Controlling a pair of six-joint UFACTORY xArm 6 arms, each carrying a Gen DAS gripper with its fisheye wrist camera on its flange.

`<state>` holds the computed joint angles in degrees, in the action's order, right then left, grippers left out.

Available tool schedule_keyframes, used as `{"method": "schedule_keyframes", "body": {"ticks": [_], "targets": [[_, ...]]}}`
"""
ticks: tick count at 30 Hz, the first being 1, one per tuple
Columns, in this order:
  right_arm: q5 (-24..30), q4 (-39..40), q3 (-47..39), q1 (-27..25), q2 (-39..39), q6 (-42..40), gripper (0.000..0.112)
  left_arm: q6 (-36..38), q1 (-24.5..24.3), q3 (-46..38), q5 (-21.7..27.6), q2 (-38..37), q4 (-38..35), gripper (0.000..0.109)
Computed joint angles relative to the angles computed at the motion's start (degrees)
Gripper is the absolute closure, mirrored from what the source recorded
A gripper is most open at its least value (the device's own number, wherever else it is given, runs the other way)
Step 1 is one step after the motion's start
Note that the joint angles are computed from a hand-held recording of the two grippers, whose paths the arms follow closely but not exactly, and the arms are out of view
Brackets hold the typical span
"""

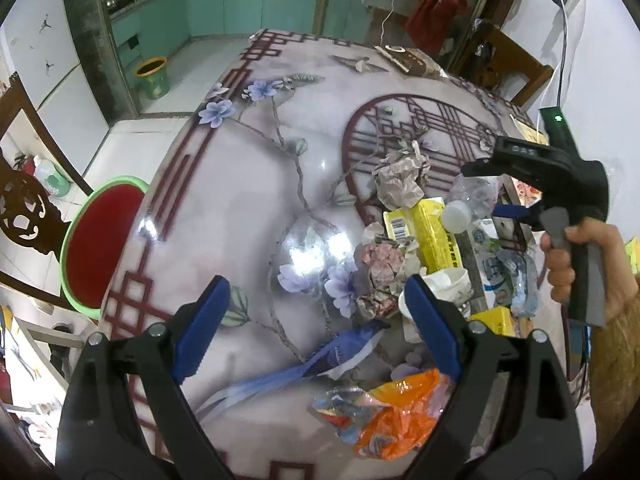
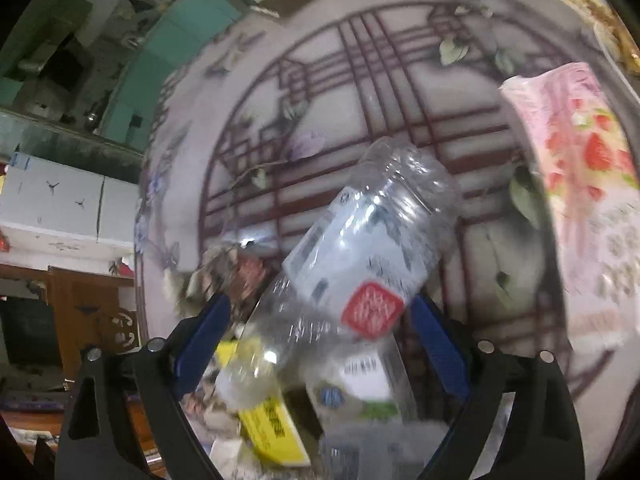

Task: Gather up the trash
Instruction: 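Grasp the clear plastic bottle with the right tool while the left tool grasps crumpled paper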

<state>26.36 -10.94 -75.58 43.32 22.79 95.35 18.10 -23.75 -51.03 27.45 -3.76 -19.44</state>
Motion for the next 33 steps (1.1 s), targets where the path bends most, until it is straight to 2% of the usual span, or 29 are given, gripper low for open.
{"method": "schedule_keyframes", "body": {"ticks": [1,2,3,4,5,7,10,12,16,18,19,21,23,24,26,33], "targets": [[0.5,2.3,-0.8,-0.3,0.9,-2.8,0.025,0.0,-0.1,-1.2,0.3,1.2,-0.4,0.022],[0.0,3.5,-1.0,-0.6,1.4,-4.5,0.034,0.1,-0.3,-2.4,0.6,2.2,-0.9,0.022],[-0.9,3.9,-1.1,-0.8,1.8,-5.7,0.037,0.3,-0.4,-3.5,0.8,3.2,-1.3,0.022],[-2.3,3.6,-0.6,-0.9,1.8,-5.9,0.053,0.3,-0.8,-6.0,1.4,5.4,-1.6,0.022],[-3.7,1.5,0.1,-1.0,1.3,-4.7,0.062,0.4,-1.1,-7.3,1.6,6.5,-1.9,0.022],[-7.5,-6.1,2.4,-1.4,-0.4,1.5,0.063,0.6,-2.1,-11.7,2.5,10.2,-2.3,0.022],[-5.8,-18.5,4.2,-1.7,-4.2,11.2,0.063,1.7,-4.1,-18.5,3.7,16.2,-3.1,0.022],[-4.1,-23.8,6.1,-1.4,-7.2,15.3,0.063,1.2,-5.3,-23.7,5.8,20.9,-1.7,0.022],[1.9,-29.3,9.6,0.1,-13.3,19.0,0.063,-0.3,-6.7,-32.9,10.3,29.0,-0.3,0.022],[2.7,-30.1,10.6,0.5,-14.5,19.9,0.063,-0.9,-7.2,-36.3,11.9,32.0,0.5,0.022],[2.8,-30.4,11.0,0.6,-14.9,20.5,0.063,-1.2,-7.3,-38.4,13.1,33.8,0.7,0.025],[2.8,-30.5,10.9,0.7,-14.8,20.8,0.063,-1.5,-7.2,-40.7,15.1,35.8,0.3,0.039],[3.1,-30.3,9.8,0.7,-13.7,20.4,0.063,-2.2,-6.8,-43.9,18.4,38.3,-0.6,0.070],[3.4,-30.3,9.3,0.9,-13.3,20.3,0.063,-2.9,-6.6,-45.0,19.5,39.2,-0.4,0.070],[4.1,-30.3,7.8,1.2,-12.3,19.6,0.063,-2.7,-6.1,-43.8,18.2,38.3,-1.8,0.073],[10.9,-32.5,-0.5,4.0,-9.1,15.8,0.063,-0.3,-5.3,-32.8,6.3,27.4,-2.4,0.074]]}}
